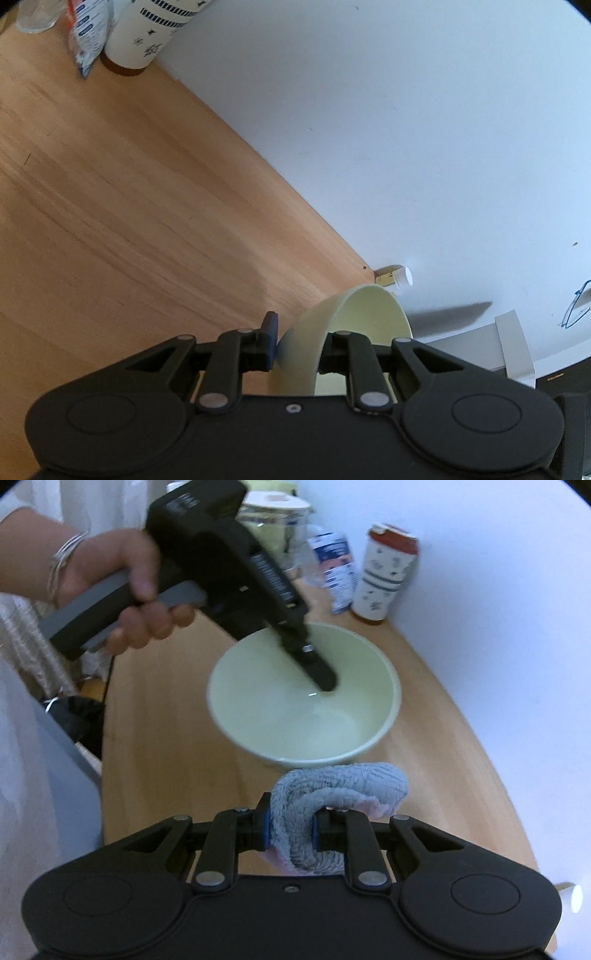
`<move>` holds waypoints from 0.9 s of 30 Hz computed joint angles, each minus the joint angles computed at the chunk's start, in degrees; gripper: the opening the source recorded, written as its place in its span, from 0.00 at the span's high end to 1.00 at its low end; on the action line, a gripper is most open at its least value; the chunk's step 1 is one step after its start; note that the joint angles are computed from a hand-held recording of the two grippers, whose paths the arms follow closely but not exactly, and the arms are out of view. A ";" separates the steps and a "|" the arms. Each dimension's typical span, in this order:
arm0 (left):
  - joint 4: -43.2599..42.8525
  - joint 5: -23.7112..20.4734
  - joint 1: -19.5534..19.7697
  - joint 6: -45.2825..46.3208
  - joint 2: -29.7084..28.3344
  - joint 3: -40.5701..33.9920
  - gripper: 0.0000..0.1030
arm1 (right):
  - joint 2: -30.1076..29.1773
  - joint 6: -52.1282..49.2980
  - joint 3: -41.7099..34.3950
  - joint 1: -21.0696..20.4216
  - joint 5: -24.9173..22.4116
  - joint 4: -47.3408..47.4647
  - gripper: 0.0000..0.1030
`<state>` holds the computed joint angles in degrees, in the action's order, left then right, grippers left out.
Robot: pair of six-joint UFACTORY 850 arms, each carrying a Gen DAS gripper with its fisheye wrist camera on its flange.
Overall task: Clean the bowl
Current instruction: 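Tilt the bowl toward the right gripper with the left gripper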
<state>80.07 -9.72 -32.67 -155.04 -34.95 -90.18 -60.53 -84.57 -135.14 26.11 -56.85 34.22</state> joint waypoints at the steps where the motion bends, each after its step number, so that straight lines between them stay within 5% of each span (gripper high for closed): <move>1: -0.24 -0.13 -0.06 0.00 -0.10 -0.09 0.84 | 0.25 0.18 0.59 0.17 -0.24 0.17 0.79; 14: -9.99 -4.37 -1.21 5.06 -2.18 -1.63 0.84 | 2.45 7.25 6.21 -0.62 -4.89 7.34 0.79; 23: -16.22 -4.36 -1.11 10.40 -2.07 -1.18 0.84 | -1.50 21.70 -4.24 -4.09 -14.30 16.50 0.79; 27: -25.69 -4.16 -1.31 20.56 -2.81 -2.39 0.84 | -1.73 23.32 -5.86 -4.28 -9.91 19.58 0.79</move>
